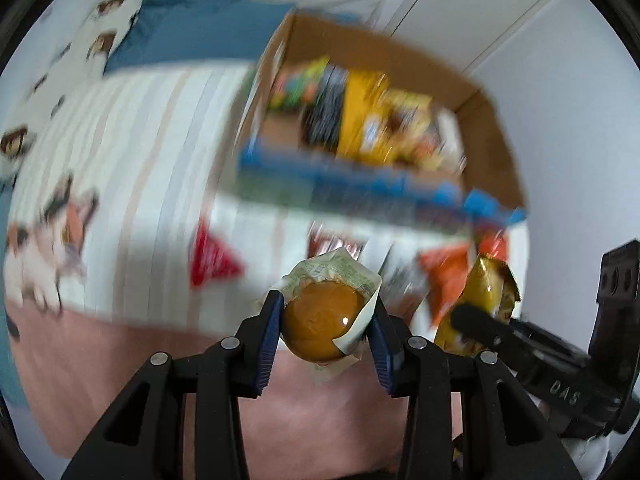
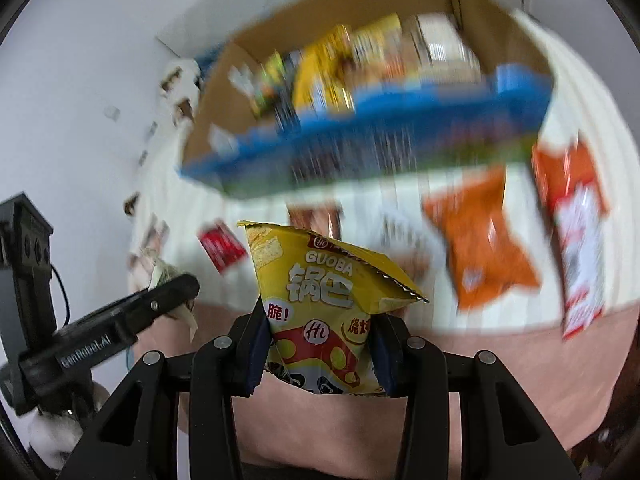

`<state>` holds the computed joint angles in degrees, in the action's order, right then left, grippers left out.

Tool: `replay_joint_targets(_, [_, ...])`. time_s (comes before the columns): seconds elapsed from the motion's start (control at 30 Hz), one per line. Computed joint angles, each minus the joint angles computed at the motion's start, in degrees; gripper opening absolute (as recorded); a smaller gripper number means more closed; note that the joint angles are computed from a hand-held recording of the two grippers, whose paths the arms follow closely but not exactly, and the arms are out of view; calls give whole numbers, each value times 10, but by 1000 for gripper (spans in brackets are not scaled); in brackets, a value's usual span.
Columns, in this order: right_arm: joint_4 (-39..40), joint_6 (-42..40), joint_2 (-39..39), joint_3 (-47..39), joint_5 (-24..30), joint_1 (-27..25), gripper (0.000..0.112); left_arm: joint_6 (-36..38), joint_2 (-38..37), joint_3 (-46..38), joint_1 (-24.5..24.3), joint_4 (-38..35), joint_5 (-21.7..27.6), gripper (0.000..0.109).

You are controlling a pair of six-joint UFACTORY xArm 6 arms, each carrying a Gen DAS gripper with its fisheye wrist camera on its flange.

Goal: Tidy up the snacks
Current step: 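Carry the cake and chip bag into the box and open both tools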

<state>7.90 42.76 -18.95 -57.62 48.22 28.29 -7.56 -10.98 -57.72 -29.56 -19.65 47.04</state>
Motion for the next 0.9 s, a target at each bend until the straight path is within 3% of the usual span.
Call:
replay_joint_targets(0.13, [-29, -37, 61, -109, 26, -41, 46, -7, 100, -154, -5, 23, 19, 38])
replay_joint_targets(0.27, [-32, -76, 144, -209, 59, -81, 46, -20, 218, -312, 7, 46, 71, 38])
replay_joint_targets(0.47, [-12, -123, 288, -343, 136, -108, 46, -38, 394, -526, 15, 86, 214, 38])
replay_joint_targets(0.63, [9, -147, 343, -373, 179, -115, 46, -32, 483, -619, 14, 80, 302, 39])
replay_joint_targets(0.7, [21, -165, 373, -404, 221, -119, 52, -36, 508, -645, 14, 77, 332, 39])
replay_joint_targets(0.77, [26, -165, 383, -409, 233, -124, 92, -39, 511, -638, 18, 62, 330, 40])
replay_joint_targets(0.8, [24, -166, 385, -408, 233, -126, 96, -42, 509, -632, 19, 61, 322, 43])
replay_joint_targets(0.87, [17, -158, 379, -398, 230, -127, 96, -40, 501, -617, 21, 53, 306, 60])
replay_joint_targets(0.9, [20, -159, 377, -394, 228, -130, 96, -39, 498, -613, 22, 48, 302, 62])
